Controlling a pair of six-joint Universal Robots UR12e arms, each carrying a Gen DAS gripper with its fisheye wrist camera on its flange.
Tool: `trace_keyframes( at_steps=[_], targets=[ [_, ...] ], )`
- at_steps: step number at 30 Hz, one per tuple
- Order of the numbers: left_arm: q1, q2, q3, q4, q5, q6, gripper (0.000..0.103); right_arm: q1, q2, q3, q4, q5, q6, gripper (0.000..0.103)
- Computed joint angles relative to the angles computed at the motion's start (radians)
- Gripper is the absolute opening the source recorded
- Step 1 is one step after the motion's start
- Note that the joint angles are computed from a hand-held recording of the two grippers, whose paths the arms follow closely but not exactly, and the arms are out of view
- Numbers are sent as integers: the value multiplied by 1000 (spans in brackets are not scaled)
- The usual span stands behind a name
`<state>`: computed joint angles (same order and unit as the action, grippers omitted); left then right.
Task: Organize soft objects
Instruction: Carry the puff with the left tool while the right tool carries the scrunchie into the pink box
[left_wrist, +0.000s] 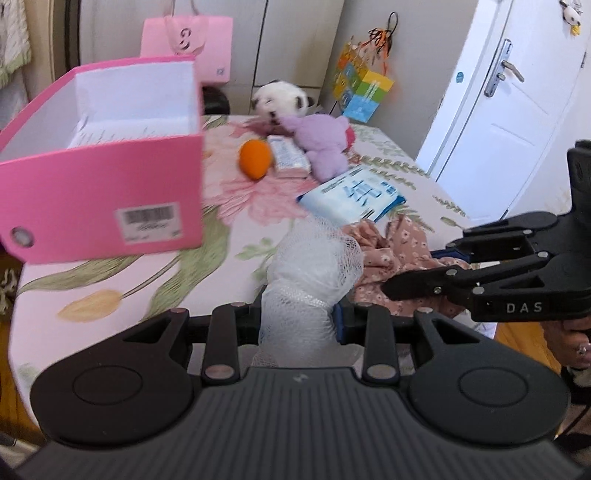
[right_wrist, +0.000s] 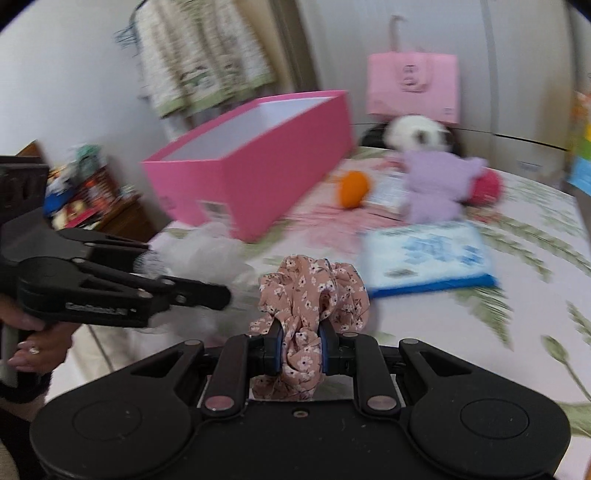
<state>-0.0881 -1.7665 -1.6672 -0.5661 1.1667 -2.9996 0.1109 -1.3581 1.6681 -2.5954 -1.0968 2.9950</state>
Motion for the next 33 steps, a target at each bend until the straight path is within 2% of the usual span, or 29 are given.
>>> trace_keyframes(
  at_steps=[5,9,12,17,21,25,27,30,33],
  targets=[
    [33,28,13,-95,-7,40,31,38,22,-55,55,26,-40,22],
    [61,48,28,-158,-18,88,31,56,39,-100,94,62,-41,22],
    [79,58,49,-218,-30,121,31,58,57,-150,158,112,-27,22],
    [98,66,76,-239,-37,165,31,68,81,-222,221,154,-44,22],
    [111,56,100,-190,-54,172,31,79,109,-280,231,156,-51,23],
    [118,29,131,-118,-75,153,31,85,144,-334,178,132,-38,23],
    [121,5,145,-56,-94,135,31,86,168,-362,132,121,-26,23],
    [108,-39,159,76,-40,92,31,83,221,-409,66,123,40,23],
    [112,-96,220,71,-56,38,31,74,287,-482,62,151,96,23]
  ],
)
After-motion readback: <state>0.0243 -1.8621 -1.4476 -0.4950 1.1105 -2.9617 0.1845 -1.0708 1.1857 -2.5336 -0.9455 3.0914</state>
